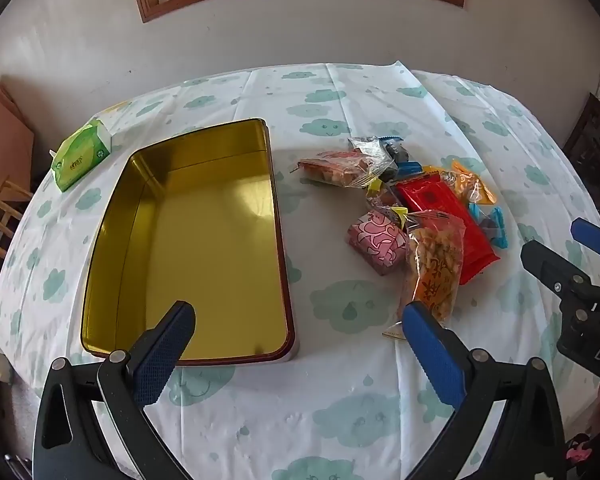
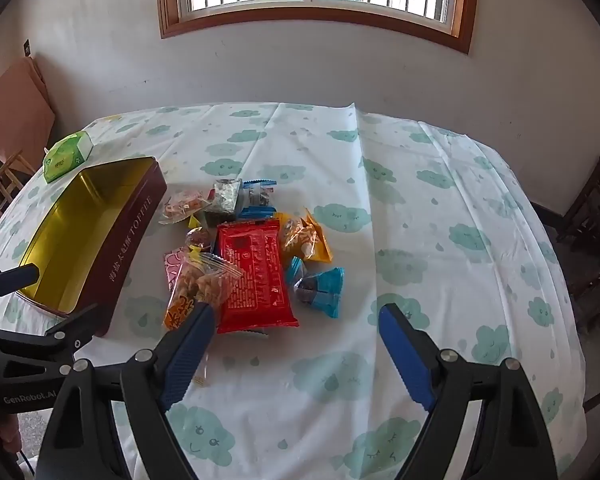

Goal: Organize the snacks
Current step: 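Move both tools toward the snack pile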

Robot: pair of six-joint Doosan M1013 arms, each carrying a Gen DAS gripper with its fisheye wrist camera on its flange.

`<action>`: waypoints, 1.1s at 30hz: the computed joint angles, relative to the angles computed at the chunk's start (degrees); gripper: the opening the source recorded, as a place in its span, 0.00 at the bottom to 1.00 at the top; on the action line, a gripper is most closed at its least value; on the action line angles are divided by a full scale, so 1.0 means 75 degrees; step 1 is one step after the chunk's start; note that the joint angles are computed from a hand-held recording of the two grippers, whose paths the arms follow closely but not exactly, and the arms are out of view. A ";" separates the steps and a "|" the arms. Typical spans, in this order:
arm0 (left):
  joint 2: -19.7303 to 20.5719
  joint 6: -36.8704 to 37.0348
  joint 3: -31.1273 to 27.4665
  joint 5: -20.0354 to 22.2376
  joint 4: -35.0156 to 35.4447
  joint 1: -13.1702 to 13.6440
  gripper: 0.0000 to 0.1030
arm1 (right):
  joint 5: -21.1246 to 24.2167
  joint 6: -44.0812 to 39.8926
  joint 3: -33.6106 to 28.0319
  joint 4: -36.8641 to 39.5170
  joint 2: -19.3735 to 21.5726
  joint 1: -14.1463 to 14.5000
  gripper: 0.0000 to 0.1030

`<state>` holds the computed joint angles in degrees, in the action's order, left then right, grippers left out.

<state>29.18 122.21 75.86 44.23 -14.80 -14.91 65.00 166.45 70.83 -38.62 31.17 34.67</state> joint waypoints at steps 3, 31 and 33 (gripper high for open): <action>0.0000 -0.0109 -0.0014 0.0051 0.0136 -0.0012 1.00 | 0.0035 -0.0011 -0.0014 -0.0022 0.0014 -0.0001 0.84; 0.0033 0.0200 0.0088 0.0255 0.0354 -0.0087 0.99 | -0.0034 0.0110 0.0156 0.0089 -0.0052 -0.0073 0.84; 0.0026 0.0371 0.0110 0.0240 0.0288 -0.0092 0.99 | -0.0036 0.0101 0.0183 0.0125 -0.0063 -0.0093 0.84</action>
